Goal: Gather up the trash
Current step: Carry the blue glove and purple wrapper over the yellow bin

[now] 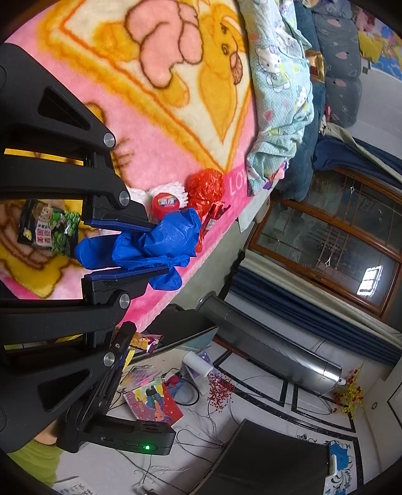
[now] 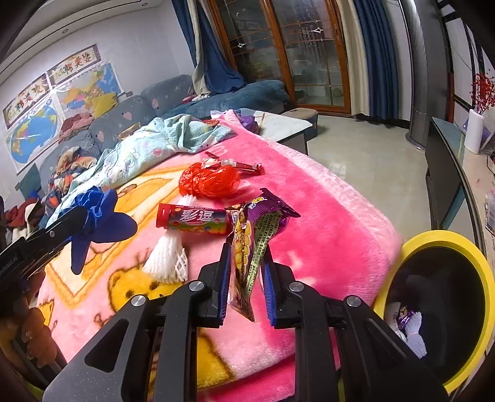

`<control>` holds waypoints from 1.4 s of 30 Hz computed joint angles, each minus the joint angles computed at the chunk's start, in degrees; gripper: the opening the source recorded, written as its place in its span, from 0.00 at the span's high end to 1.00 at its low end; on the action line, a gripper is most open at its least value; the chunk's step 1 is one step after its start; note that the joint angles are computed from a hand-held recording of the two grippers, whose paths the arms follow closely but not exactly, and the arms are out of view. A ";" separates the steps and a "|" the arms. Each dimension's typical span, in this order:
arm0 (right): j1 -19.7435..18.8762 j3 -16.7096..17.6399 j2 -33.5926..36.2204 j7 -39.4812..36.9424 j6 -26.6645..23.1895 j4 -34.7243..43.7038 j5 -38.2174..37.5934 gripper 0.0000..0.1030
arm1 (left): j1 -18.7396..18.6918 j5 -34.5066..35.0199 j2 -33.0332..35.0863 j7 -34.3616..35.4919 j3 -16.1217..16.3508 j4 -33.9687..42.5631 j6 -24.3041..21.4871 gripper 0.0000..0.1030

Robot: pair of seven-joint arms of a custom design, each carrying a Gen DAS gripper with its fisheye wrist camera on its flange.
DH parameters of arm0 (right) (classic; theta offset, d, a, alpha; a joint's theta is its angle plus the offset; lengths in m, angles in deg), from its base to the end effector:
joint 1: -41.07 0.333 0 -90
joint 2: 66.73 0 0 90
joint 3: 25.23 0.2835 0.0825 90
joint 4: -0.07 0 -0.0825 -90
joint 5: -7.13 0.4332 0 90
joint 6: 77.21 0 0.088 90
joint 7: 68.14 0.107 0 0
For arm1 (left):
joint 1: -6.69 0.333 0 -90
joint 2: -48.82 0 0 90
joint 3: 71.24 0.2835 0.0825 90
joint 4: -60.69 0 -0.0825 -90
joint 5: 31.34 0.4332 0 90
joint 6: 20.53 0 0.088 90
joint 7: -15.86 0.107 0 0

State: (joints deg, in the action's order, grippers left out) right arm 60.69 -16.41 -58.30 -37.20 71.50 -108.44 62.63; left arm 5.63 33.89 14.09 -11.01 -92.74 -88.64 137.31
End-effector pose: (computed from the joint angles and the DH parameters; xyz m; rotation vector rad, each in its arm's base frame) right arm 0.6018 0.3038 0.4272 -2.1010 0.8458 -0.0858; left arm 0.4208 -0.2100 0.4424 -2.0381 0.9817 -1.0769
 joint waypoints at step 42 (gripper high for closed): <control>-7.09 -3.29 1.09 2.33 4.84 2.36 2.28 0.82 | -9.10 13.97 28.23 4.78 4.87 24.14 3.59 0.86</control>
State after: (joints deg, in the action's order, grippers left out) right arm 53.60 -19.70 -57.21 -34.88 76.35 -106.09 64.91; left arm -3.48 47.86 42.32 -6.23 -87.87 -64.49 140.90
